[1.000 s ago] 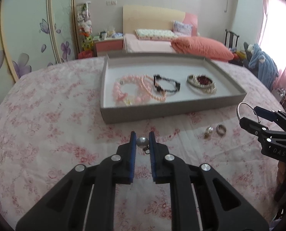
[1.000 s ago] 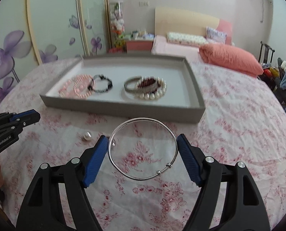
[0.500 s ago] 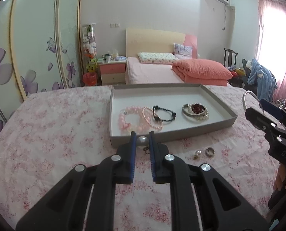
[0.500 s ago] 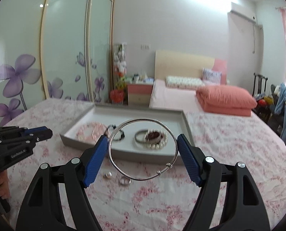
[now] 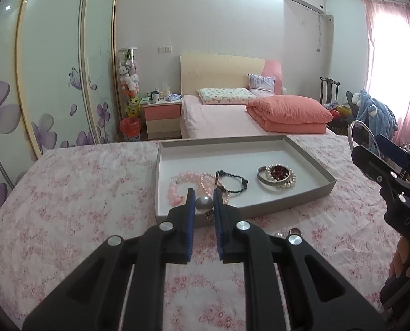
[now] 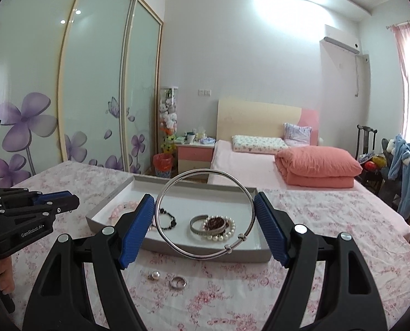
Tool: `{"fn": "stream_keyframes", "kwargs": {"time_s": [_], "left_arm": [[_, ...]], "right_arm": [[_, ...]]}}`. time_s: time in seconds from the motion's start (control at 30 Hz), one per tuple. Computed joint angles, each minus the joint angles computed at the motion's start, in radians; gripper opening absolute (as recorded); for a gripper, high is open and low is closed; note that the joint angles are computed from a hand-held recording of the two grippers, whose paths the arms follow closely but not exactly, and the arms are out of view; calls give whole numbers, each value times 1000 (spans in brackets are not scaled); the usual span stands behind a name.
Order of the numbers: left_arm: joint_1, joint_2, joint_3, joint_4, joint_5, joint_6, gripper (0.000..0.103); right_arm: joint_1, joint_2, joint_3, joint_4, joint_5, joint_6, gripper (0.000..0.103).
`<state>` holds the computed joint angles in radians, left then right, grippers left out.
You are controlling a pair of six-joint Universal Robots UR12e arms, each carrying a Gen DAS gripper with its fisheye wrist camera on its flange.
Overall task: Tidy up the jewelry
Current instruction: 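Lift both held pieces and carry them over the white tray, then lower the bangle and earring into the tray and open both tools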
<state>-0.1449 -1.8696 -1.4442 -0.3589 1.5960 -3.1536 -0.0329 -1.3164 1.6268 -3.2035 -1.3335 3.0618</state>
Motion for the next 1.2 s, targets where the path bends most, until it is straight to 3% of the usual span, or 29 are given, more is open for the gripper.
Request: {"fn": "stream_keyframes", "kwargs": {"time_s": [0.33, 0.67, 0.83, 1.2], "left_arm": [[-12, -45, 70, 47, 13, 14, 14], [-13, -118, 174, -7, 12, 8, 14], [-11, -161, 231, -56, 5, 6, 14], [-2, -244, 336, -187, -20, -8, 14]], "right_arm": [[5, 31, -41, -54, -10, 11, 74], [8, 81, -108, -16, -15, 25, 74], [12, 114, -157, 55, -19, 34, 74], [13, 191, -287, 338, 16, 67, 74]]}}
